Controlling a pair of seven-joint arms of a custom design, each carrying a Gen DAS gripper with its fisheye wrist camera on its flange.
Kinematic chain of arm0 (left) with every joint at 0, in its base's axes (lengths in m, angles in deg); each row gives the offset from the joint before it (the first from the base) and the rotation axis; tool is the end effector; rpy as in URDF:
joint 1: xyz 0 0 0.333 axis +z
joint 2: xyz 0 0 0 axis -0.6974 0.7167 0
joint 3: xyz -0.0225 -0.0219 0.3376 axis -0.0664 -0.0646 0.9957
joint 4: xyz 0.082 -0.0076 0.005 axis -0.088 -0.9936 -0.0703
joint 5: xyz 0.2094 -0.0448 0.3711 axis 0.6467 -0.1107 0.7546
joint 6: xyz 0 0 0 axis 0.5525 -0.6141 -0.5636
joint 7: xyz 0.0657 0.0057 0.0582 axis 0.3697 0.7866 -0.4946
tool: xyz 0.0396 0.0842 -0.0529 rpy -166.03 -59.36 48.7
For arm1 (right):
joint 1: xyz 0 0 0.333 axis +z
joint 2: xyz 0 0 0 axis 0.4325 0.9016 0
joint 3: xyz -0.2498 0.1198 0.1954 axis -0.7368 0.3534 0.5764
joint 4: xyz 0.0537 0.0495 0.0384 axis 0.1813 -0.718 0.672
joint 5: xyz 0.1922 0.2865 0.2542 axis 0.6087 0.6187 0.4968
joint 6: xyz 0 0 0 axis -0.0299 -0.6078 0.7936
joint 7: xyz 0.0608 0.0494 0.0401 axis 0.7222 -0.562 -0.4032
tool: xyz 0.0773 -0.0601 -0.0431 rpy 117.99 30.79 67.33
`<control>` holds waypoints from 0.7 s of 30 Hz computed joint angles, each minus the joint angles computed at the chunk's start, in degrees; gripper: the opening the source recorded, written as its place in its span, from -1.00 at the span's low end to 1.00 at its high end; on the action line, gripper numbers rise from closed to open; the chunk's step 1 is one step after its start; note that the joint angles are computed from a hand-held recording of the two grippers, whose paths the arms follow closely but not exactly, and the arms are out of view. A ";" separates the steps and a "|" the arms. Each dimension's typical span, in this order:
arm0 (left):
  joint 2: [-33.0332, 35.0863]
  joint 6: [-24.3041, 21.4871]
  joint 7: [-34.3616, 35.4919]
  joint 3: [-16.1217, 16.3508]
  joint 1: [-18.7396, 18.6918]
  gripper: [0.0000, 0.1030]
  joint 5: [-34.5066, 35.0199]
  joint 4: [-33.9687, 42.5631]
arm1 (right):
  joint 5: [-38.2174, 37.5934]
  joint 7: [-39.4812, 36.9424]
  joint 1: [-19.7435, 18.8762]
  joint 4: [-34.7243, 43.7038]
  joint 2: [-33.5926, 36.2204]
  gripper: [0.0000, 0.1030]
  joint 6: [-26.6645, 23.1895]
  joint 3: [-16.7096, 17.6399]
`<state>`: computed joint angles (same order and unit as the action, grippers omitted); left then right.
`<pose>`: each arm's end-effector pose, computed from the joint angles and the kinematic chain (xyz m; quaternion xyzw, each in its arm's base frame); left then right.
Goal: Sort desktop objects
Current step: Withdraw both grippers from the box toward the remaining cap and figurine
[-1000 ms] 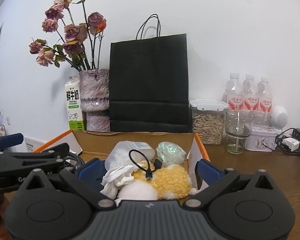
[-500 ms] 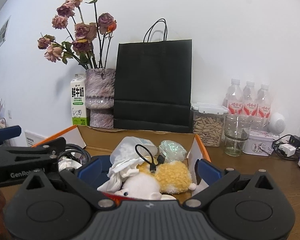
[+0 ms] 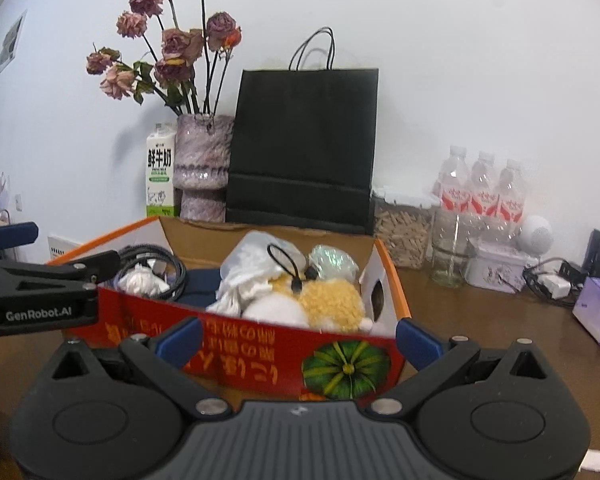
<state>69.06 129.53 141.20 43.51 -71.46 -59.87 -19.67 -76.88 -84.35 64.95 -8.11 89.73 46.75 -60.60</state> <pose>0.7381 -0.4116 0.2829 -0.3521 0.6881 -0.5189 0.3651 0.6244 0.4039 0.2742 -0.4832 0.6650 -0.4794 0.3073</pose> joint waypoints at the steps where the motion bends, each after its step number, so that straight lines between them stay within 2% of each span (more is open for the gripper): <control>1: -0.79 -0.02 -0.49 -0.89 0.77 1.00 1.34 -1.44 | 0.33 -0.03 -0.04 -0.37 -0.22 1.00 0.18 0.15; 11: -6.83 -2.61 -3.43 -3.76 4.12 1.00 7.64 -11.76 | 5.74 -2.17 -0.53 -3.65 -2.10 1.00 2.80 1.82; 21: -8.94 -9.96 -6.92 -6.46 6.88 1.00 12.38 -14.04 | 12.04 -4.19 -1.10 -6.03 -3.71 1.00 3.82 2.21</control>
